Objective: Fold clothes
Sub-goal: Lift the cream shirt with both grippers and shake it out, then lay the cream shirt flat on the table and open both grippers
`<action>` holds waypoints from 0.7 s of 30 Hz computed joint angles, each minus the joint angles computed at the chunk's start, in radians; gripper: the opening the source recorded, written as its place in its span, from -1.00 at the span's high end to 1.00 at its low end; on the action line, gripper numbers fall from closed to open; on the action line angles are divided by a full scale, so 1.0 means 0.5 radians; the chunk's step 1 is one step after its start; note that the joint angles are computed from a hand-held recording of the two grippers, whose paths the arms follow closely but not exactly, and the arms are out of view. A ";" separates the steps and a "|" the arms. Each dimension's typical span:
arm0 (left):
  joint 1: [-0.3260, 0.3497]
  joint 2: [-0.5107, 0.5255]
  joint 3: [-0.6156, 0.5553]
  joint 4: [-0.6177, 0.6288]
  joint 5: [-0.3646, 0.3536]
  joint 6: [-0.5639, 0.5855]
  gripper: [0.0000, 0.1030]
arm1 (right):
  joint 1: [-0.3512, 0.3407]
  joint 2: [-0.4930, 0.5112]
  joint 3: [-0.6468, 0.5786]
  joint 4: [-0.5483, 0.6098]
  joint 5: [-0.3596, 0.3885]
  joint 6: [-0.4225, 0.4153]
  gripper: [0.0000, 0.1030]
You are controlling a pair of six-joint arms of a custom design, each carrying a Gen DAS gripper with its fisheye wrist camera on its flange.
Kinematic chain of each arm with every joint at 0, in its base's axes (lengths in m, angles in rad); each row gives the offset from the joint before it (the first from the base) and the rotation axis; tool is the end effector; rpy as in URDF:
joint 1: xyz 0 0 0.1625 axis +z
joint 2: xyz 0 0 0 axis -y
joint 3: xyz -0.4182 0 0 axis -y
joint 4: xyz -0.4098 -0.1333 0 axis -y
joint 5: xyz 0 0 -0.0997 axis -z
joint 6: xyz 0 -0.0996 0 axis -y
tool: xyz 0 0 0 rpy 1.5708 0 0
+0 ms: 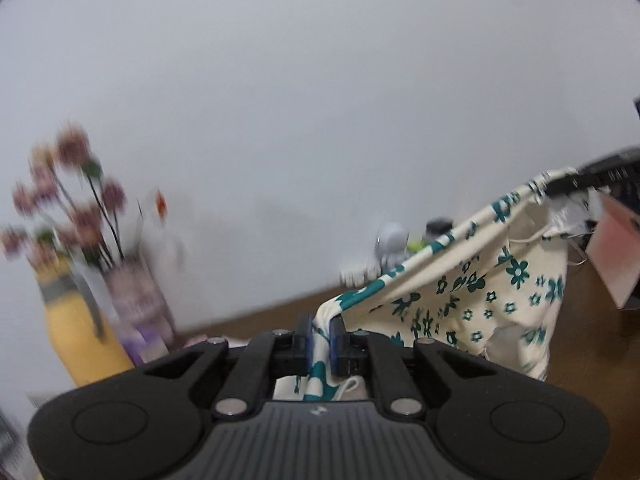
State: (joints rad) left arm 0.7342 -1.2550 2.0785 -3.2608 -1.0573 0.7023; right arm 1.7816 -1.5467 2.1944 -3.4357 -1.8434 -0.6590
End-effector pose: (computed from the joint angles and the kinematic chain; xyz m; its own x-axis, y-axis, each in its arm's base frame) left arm -0.2781 -0.4965 0.2792 -0.3471 0.5824 -0.7351 0.9234 0.0755 -0.3763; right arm 0.2007 -0.4289 0.3936 -0.7420 -0.1714 0.6482 -0.6663 0.2955 -0.6846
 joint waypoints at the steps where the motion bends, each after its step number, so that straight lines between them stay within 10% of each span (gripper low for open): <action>1: -0.052 -0.086 0.053 0.001 0.026 0.034 0.86 | 0.061 -0.055 0.020 0.010 -0.006 -0.024 0.84; 7: -0.365 -0.357 0.177 -0.019 0.291 0.293 0.86 | 0.448 -0.279 0.014 0.230 -0.216 -0.180 0.84; 11: -0.349 -0.180 -0.052 0.143 0.409 0.325 0.83 | 0.587 -0.174 -0.191 0.412 -0.446 -0.266 0.84; 21: 0.340 0.984 -1.086 1.149 0.524 -0.482 0.55 | -0.123 0.601 -0.809 1.105 -0.595 0.358 0.60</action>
